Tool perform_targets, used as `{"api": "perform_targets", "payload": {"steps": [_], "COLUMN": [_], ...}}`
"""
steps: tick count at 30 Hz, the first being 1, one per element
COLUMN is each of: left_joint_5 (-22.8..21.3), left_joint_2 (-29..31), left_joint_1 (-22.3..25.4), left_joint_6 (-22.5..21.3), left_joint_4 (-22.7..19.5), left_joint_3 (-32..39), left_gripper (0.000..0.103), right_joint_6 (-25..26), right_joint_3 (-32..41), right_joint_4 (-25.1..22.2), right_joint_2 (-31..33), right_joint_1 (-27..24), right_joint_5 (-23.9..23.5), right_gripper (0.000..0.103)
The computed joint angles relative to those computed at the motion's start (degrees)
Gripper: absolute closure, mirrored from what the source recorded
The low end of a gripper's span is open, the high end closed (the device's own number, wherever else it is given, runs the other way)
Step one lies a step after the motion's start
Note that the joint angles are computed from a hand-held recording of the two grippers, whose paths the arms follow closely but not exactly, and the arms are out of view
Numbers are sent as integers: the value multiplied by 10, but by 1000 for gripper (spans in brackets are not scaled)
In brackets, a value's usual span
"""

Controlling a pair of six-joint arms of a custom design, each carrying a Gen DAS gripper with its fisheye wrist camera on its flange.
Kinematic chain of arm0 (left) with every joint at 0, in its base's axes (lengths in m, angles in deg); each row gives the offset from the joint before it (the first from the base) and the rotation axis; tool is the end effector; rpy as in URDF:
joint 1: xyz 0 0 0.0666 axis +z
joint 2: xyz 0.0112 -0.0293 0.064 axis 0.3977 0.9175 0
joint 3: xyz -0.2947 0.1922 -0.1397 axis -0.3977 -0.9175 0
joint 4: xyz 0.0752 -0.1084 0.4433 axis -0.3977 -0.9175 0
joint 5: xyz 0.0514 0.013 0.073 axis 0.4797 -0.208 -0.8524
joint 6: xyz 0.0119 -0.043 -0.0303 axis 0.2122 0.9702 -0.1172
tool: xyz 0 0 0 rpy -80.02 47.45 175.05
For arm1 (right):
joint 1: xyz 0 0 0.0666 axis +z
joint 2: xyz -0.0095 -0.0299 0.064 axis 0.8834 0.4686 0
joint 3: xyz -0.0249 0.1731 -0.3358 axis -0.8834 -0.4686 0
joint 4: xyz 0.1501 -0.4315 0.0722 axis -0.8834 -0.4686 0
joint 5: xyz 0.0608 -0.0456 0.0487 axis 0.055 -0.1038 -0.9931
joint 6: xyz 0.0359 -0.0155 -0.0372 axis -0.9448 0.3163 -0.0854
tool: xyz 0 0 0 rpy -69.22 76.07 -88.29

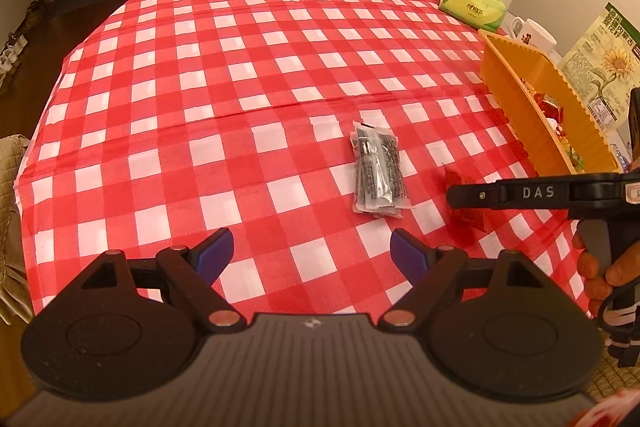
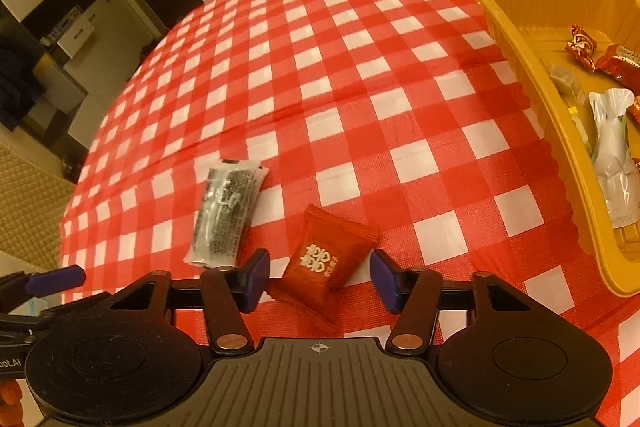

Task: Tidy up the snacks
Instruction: 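Grasp the red square candy with the right gripper, then grasp the clear packet of dark sticks with the left gripper while the right gripper holds its candy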

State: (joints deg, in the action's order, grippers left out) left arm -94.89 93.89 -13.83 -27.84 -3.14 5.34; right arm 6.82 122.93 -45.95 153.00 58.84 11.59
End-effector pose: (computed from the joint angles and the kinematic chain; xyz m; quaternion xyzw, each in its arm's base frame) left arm 0.3291 -0.2372 0.2916 -0.1055 0.9496 -0.0547 0.2900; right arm 0.4801 -0.0088 0.2431 -0.1480 0.9358 0.2379 0.2139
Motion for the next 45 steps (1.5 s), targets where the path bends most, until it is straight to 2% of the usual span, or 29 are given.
{"api": "perform_targets", "payload": {"steps": [2,6,9,13,22,27,36,39,41,45], "left_joint_5": [3,8,12,15,21,24,22,16,18,10], "left_joint_2": [5,16,27,47,113,151,194,205,210,216], "left_joint_1": [3,7,8,9,15,19,25,25,26,23], "left_joint_6": [-5,-19,-31,-48,-106,-129,-143,-142,-139,-134], "left_joint_4": [3,13,21,32,69,74,76,72,69,67], "left_joint_3": [2,8,14,27,71,97,123,129,132,135], "left_gripper": [19,19,19,19,21,25,36,47,62,64], "right_joint_6": [10,42,70,81,55,50,42,44,44,49], "right_joint_3": [0,-6,-13,-21,-16,-14,-9,-10,-10,-7], "right_joint_4": [-1,3,7,17,35,35,23,19,17,11], "right_joint_2": [1,-1,-10,-22,-41,-52,-63,-67,-67,-65], "right_joint_1": [1,3,3,-4,-38,-56,-82,-91,-95,-102], "right_joint_5": [4,8,7,0,-23,-37,-54,-57,-59,-63], "right_gripper": [55,73,77,77,77,77,77,77,77,77]}}
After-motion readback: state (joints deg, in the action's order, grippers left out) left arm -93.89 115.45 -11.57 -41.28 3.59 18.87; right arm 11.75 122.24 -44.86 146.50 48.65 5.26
